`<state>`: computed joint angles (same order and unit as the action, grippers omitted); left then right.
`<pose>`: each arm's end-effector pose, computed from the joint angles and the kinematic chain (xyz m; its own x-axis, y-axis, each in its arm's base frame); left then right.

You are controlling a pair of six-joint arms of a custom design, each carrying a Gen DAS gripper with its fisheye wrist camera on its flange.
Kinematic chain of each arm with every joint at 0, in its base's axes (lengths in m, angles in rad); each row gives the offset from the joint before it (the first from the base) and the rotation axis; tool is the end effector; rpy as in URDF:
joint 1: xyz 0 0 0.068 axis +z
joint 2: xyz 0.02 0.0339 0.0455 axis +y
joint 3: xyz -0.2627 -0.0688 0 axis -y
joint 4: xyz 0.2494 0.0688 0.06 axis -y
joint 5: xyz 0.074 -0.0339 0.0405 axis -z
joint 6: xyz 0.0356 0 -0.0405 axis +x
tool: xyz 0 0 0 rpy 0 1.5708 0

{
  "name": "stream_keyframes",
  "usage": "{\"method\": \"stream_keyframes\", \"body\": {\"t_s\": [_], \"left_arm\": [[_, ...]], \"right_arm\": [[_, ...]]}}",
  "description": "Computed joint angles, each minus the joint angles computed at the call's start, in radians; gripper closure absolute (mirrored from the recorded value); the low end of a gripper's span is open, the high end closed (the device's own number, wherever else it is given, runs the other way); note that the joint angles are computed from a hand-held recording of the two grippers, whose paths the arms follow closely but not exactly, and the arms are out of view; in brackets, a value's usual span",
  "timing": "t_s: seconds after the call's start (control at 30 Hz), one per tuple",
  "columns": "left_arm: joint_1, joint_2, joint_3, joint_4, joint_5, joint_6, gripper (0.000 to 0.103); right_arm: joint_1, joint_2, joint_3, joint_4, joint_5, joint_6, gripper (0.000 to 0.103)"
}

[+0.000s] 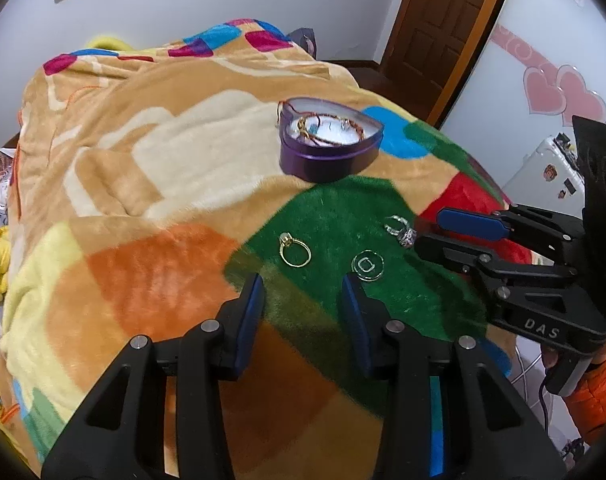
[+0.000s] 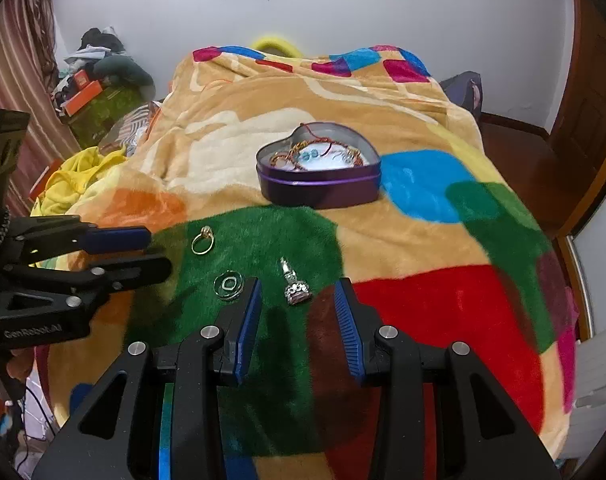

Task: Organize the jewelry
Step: 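Grasp a silver charm with the right tool while the left tool grasps a gold ring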

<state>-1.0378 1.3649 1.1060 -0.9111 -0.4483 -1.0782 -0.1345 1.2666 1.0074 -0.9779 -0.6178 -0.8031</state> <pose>0.1475 -0.2197 0.2671 -0.8294 -0.1568 -0.5361 -0.0858 0.9842 -0.1550 0.2322 -0.0106 0.2609 -0.5936 -0.5115 -0.6212 -0.7283 0.6698 0.1444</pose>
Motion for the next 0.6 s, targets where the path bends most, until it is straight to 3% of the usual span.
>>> {"method": "stream_keyframes", "body": {"t_s": [0.2,0.5,0.6], "left_arm": [[0.052,0.017,-0.037,0.063,0.05,0.021,0.077],[0.091,0.061,-0.039,0.109,0.06,0.066,0.077],[0.094,0.072,-0.034,0.113,0.053,0.076,0.077]], "right_arm": [[0.019,0.004,-0.025,0.024,0.006,0.006,0.07],[0.041,0.023,-0.04,0.059,0.011,0.013,0.08],[0.04,0.029,-0.038,0.062,0.008,0.016,0.088]]}}
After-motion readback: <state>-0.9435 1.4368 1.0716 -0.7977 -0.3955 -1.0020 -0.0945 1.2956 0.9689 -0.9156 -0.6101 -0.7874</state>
